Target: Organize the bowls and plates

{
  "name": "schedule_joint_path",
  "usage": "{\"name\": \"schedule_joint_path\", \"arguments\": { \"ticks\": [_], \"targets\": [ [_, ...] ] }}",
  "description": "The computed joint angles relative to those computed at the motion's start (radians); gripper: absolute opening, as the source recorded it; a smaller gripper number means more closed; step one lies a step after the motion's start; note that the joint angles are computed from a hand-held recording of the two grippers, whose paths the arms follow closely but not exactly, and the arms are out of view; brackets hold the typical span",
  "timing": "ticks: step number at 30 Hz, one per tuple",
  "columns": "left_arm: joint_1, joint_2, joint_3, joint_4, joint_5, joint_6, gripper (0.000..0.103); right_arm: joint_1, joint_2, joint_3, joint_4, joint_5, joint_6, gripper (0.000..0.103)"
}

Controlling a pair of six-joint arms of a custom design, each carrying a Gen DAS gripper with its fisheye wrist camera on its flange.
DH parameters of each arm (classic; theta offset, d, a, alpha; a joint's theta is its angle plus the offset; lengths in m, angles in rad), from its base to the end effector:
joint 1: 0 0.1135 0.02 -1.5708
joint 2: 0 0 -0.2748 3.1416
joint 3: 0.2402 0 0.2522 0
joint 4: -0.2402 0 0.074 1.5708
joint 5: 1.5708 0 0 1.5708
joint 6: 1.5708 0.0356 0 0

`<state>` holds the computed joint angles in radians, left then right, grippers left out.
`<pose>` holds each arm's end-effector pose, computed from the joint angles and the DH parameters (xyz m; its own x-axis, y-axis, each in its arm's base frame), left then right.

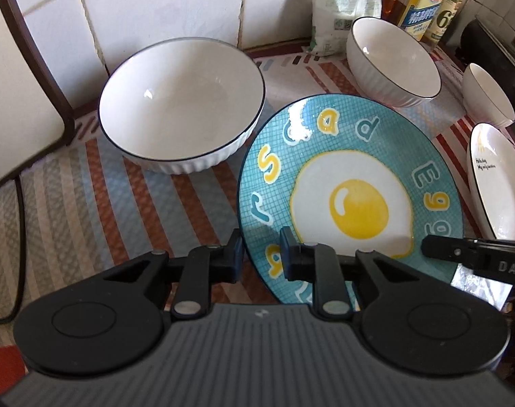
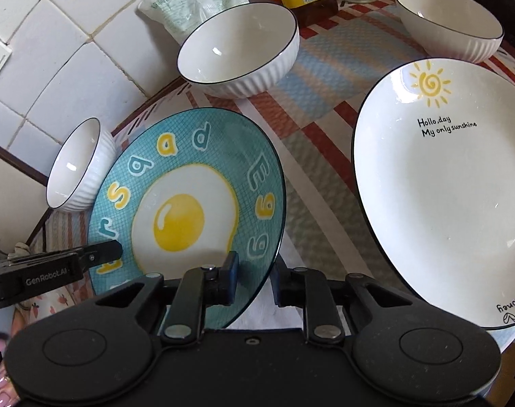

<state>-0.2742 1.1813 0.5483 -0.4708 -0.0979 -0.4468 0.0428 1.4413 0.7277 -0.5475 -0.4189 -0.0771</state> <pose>0.1915 -0.0502 0.1735 -0.8733 -0.2010 -0.4437 -0.1666 0.9792 -0.1158 0.2406 0.0248 0.1696 -0.9362 -0.1105 -0.3337 -0.2357 0.9016 0.3628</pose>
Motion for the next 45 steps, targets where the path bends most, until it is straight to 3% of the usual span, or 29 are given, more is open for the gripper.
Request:
{"name": "schedule_joint_path", "arguments": {
  "ticks": [10,15,21,26,34,45],
  "targets": [
    [-0.129,-0.176,0.016,-0.157,-0.06,-0.046,0.02,-0.043,-0.108,0.043,-0.142,-0.03,-0.148,0.022],
    [-0.256,-0.26,0.009,-0.244,-0.1,-0.15,0.02,-0.115,-0.165,0.031,-0.217,-0.046,-0.244,0.022],
    [-0.428,-0.319,-0.003,-0.337,-0.154,-0.347,0.02,-0.192,-0.218,0.025,-0.332,-0.065,-0.376,0.022],
    [-0.531,-0.308,0.006,-0.352,-0.182,-0.438,0.02,-0.253,-0.203,0.021,-0.339,-0.076,-0.48,0.022],
    [-0.538,-0.273,0.031,-0.365,-0.097,-0.506,0.02,-0.3,-0.082,0.114,-0.424,-0.085,-0.688,0.022],
    [-0.576,-0.147,0.054,-0.365,-0.04,-0.596,0.021,-0.322,-0.12,0.048,-0.374,-0.014,-0.717,0.018]
  ]
}}
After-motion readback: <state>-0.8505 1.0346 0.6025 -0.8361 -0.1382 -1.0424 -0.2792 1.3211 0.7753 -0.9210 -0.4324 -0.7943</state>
